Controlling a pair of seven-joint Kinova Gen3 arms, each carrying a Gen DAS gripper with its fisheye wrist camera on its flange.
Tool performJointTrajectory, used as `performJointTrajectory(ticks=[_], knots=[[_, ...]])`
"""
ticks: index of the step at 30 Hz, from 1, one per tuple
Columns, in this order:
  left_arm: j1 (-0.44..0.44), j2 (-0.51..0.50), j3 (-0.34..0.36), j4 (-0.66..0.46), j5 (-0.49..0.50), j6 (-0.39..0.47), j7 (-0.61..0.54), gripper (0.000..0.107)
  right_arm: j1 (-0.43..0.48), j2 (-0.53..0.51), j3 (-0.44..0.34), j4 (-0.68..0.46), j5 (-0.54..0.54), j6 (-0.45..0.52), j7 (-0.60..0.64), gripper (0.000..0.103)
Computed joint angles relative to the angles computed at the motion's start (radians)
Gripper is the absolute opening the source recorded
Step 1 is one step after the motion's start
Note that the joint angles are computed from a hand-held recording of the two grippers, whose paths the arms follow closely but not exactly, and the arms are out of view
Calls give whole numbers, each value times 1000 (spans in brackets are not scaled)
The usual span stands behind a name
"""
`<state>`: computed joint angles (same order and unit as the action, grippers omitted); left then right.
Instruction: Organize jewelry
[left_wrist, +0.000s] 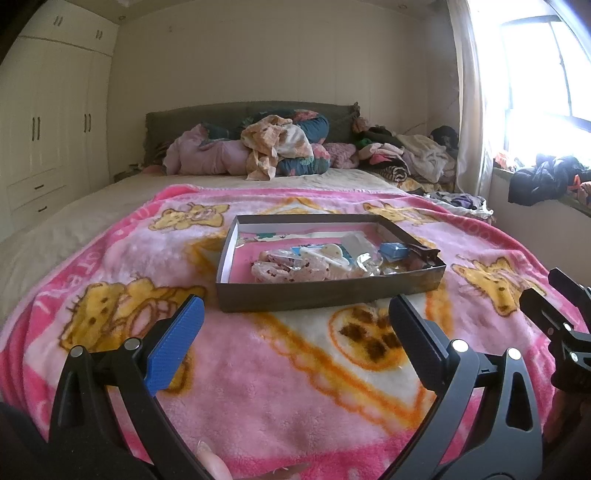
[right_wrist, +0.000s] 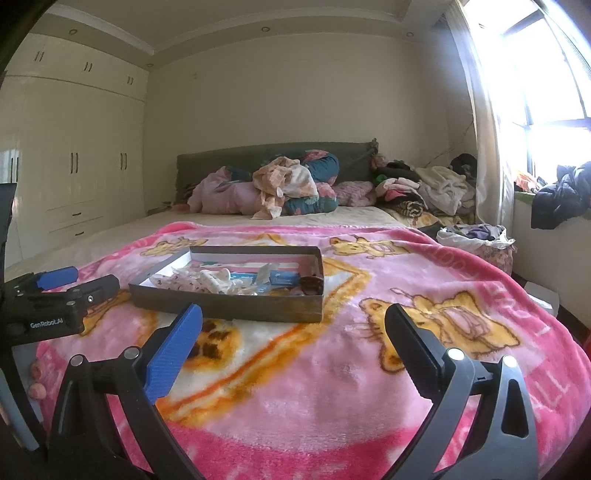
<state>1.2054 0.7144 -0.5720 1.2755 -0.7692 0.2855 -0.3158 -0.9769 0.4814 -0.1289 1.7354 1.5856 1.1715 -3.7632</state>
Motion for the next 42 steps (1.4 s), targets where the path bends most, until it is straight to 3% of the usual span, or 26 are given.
performJointTrajectory(ticks=[42], knots=[[-1, 3, 12, 3, -46, 12, 51, 91, -2, 1, -3, 3, 5, 3, -3, 96]])
